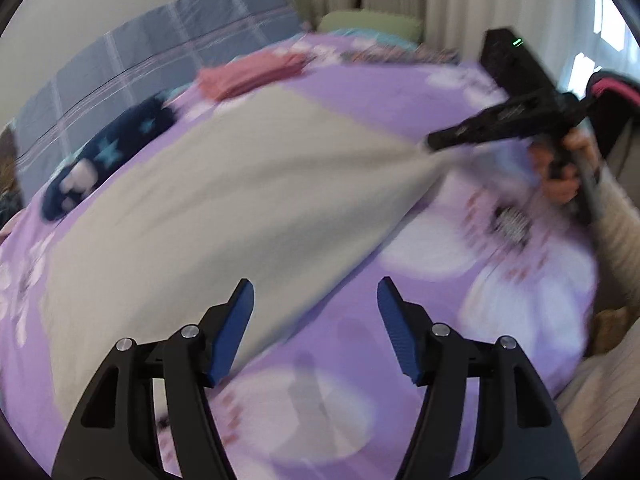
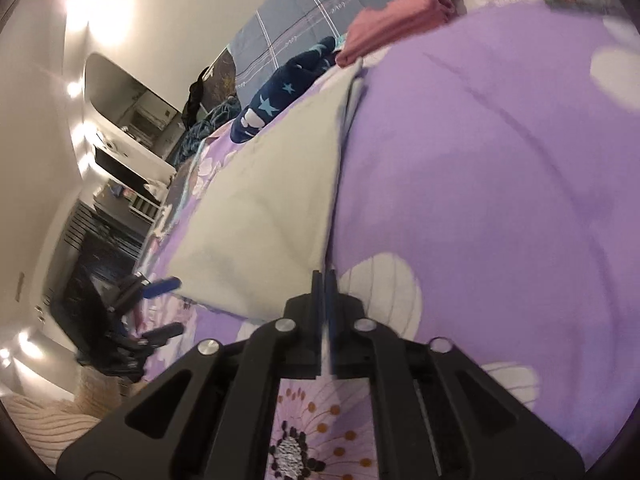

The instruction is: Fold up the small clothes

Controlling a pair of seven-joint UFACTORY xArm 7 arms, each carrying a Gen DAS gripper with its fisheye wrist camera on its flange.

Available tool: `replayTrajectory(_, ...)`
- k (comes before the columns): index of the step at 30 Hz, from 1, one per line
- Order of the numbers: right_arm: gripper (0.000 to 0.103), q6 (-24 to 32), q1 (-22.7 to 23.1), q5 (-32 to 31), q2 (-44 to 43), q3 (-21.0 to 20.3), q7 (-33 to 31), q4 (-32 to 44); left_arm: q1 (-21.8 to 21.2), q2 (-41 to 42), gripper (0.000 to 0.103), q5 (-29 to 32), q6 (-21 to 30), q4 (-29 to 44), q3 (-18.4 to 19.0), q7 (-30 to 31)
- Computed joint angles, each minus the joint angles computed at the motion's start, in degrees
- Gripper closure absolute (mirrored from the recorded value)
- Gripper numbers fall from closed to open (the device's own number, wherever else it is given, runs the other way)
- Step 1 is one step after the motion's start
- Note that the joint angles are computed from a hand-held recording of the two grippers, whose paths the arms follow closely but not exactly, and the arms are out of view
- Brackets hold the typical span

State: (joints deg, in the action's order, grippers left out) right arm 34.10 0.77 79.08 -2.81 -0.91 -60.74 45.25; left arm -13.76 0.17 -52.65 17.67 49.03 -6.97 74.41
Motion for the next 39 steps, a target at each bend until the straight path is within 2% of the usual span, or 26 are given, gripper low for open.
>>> replayTrajectory(3,0.094,-2.4,-0.2,-1.5,0.4,-0.1,1.7,2.4,-1.9,4.4,0.038,-1.2,-0.4,4.3,-2.5,2.9)
replayTrajectory(5,0.083,-1.6,-0.7,-2.8,2.5,-0.4,2.4,6.2,-2.9,7.1,0.038,0.1,-1.4,6.1,-4.5,2.2)
replayTrajectory(7,0.079,-1.4,-1.4,-4.4,5.6,-0.2,5.1,10.3,-3.2,10.1,0.038,1.2,-0.8,8.5,-6.5,1.0)
replayTrajectory(8,0.079,-0.9,-1.7,-6.5,8.5,0.0,8.3,13.8,-3.5,11.8,0.038,1.9,-1.0,9.9,-7.5,0.5)
replayTrajectory(10,0.077,0.8,-2.9,-9.5,14.2,0.9,13.2,20.6,-5.3,14.9,0.038,6.6,-5.7,11.1,-8.3,-2.7)
replayTrajectory(12,0.068,2.2,-3.9,-13.6,18.7,1.7,17.8,26.0,-7.4,16.6,0.038,12.3,-7.9,11.7,-7.1,-8.3)
replayTrajectory(14,0.059,4.0,-4.4,-18.4,24.8,2.2,23.5,33.5,-6.7,17.6,0.038,13.8,-7.6,12.5,-7.9,-10.9)
replayTrajectory(16,0.051,6.8,-5.7,-20.5,30.1,3.5,26.4,40.4,-5.2,17.8,0.038,14.7,-7.0,12.8,-9.2,-12.1)
replayTrajectory(18,0.049,11.9,-7.4,-24.0,36.8,6.1,30.2,49.3,-4.0,18.2,0.039,16.3,-6.8,13.0,-10.2,-13.6)
replayTrajectory(19,0.055,12.1,-6.8,-26.4,38.4,6.3,31.7,51.4,-3.5,18.2,0.042,17.0,-7.1,12.8,-10.7,-14.2)
replayTrajectory(20,0.090,9.9,-3.8,-30.5,39.7,4.1,33.9,53.6,-3.2,18.5,0.050,18.3,-7.2,13.2,-10.8,-15.4)
replayTrajectory(21,0.097,7.4,-2.5,-33.4,39.7,3.4,35.4,53.6,-2.5,18.7,0.056,18.8,-6.7,13.6,-11.4,-16.2)
replayTrajectory(22,0.099,5.9,-1.8,-34.3,40.0,3.1,35.7,53.8,-1.5,18.7,0.073,19.1,-6.4,13.8,-12.1,-16.9)
replayTrajectory(23,0.099,5.0,-3.6,-32.8,40.4,5.1,35.4,54.3,-0.5,18.9,0.096,19.3,-5.3,14.5,-12.6,-18.0)
replayTrajectory(26,0.101,-2.1,-9.2,-25.4,39.5,12.3,26.7,50.5,2.5,19.3,0.098,17.7,0.8,16.8,-14.0,-18.9)
replayTrajectory(28,0.101,-2.9,-13.2,-21.7,40.8,16.6,22.0,50.1,1.9,19.1,0.099,18.2,1.0,16.5,-13.6,-18.7)
replayTrajectory(31,0.101,-1.0,-14.5,-20.6,41.9,17.4,21.8,51.0,2.4,19.1,0.099,16.4,1.5,16.7,-14.0,-18.2)
replayTrajectory(34,0.101,-2.0,-15.8,-16.6,40.4,19.5,16.5,49.5,3.7,18.6,0.099,13.2,2.5,16.8,-14.7,-15.7)
replayTrajectory(37,0.101,-1.5,-17.6,-8.9,36.9,21.8,8.3,46.9,3.7,17.8,0.099,10.6,3.2,16.7,-14.6,-13.4)
replayTrajectory(39,0.101,-3.7,-15.2,-9.0,36.6,20.0,7.2,47.6,2.5,17.9,0.099,11.0,2.8,16.6,-13.6,-13.3)
